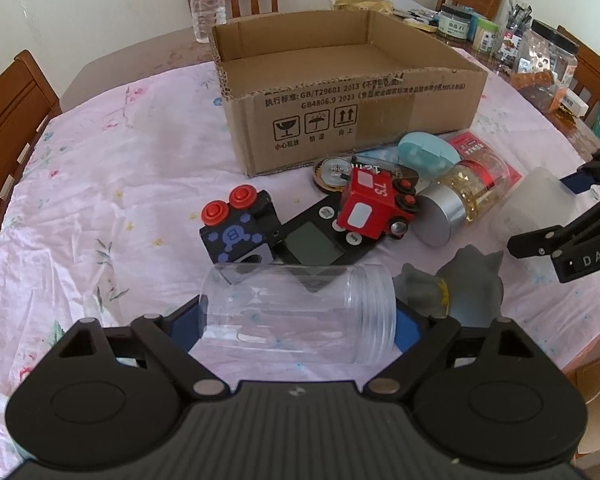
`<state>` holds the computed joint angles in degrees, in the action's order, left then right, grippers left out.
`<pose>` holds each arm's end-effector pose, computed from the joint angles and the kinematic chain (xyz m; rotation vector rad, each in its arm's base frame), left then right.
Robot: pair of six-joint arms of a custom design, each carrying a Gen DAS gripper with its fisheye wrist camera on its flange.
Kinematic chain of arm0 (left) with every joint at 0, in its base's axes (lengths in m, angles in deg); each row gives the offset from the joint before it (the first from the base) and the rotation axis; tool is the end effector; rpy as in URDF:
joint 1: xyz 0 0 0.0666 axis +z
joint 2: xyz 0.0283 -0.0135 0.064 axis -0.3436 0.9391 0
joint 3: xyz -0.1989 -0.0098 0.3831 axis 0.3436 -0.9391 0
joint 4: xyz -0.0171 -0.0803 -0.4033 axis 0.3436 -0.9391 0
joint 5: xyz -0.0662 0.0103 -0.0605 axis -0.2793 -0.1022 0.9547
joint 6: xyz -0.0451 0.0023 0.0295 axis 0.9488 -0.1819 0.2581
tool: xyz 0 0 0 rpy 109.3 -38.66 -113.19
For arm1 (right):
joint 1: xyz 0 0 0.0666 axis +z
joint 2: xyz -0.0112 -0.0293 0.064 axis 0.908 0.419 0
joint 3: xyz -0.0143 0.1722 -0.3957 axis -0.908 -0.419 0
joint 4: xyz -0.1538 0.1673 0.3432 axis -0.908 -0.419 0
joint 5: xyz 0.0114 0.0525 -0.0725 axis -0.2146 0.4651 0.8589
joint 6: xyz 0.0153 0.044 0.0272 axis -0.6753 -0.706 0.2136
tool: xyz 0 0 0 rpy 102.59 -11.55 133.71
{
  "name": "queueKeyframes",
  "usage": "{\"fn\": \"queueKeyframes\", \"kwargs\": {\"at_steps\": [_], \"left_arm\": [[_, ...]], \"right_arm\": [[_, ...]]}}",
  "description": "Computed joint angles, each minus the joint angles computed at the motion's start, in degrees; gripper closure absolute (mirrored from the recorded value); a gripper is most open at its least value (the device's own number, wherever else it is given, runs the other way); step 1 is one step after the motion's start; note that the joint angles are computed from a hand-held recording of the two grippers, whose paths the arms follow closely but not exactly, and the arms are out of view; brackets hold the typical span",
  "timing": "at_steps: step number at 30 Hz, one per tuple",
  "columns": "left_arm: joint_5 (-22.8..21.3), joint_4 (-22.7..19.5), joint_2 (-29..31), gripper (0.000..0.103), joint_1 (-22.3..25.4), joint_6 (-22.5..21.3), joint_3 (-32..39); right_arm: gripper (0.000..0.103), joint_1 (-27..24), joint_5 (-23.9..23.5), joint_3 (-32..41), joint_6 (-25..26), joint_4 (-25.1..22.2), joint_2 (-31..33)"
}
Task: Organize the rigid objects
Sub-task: 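Close the left tool on the clear jar while the right tool grasps the white box, then carry the jar and white box into the cardboard box and release both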
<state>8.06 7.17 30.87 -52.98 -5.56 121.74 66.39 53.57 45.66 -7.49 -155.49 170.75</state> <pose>0.4309 -0.2634 0.4226 -0.1662 2.5641 0.0842 0.5609 0.0181 0.4248 -1.0591 2.5261 0.0935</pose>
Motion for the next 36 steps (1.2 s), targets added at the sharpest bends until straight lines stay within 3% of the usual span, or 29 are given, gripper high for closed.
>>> {"fn": "queueKeyframes", "kwargs": {"at_steps": [7, 14, 19, 26, 29, 36], "left_arm": [[2.15, -3.81, -0.1, 0.012, 1.41, -1.17, 3.23], [3.57, -6.89, 0.67, 0.012, 4.25, -8.71, 9.81], [3.9, -2.92, 2.95, 0.012, 7.39, -16.95, 14.51], [7.31, 2.09, 9.51, 0.012, 11.96, -26.87, 22.6], [8.89, 2.94, 12.75, 0.012, 13.31, -29.63, 26.44], [9.84, 5.22, 18.12, 0.01, 15.11, -31.65, 31.82]], "right_arm": [[0.016, -0.19, -1.0, 3.2, 3.18, -4.13, 0.93], [0.016, -0.57, -3.53, 10.03, 4.1, -9.68, 2.78], [0.016, -0.34, -5.95, 15.87, 0.63, -11.46, 4.45], [0.016, 1.26, -5.67, 20.71, -3.84, -9.99, 5.75], [0.016, 1.82, -4.99, 22.65, -5.17, -9.87, 6.57], [0.016, 3.23, -2.83, 26.25, -7.58, -9.46, 8.54]]}}
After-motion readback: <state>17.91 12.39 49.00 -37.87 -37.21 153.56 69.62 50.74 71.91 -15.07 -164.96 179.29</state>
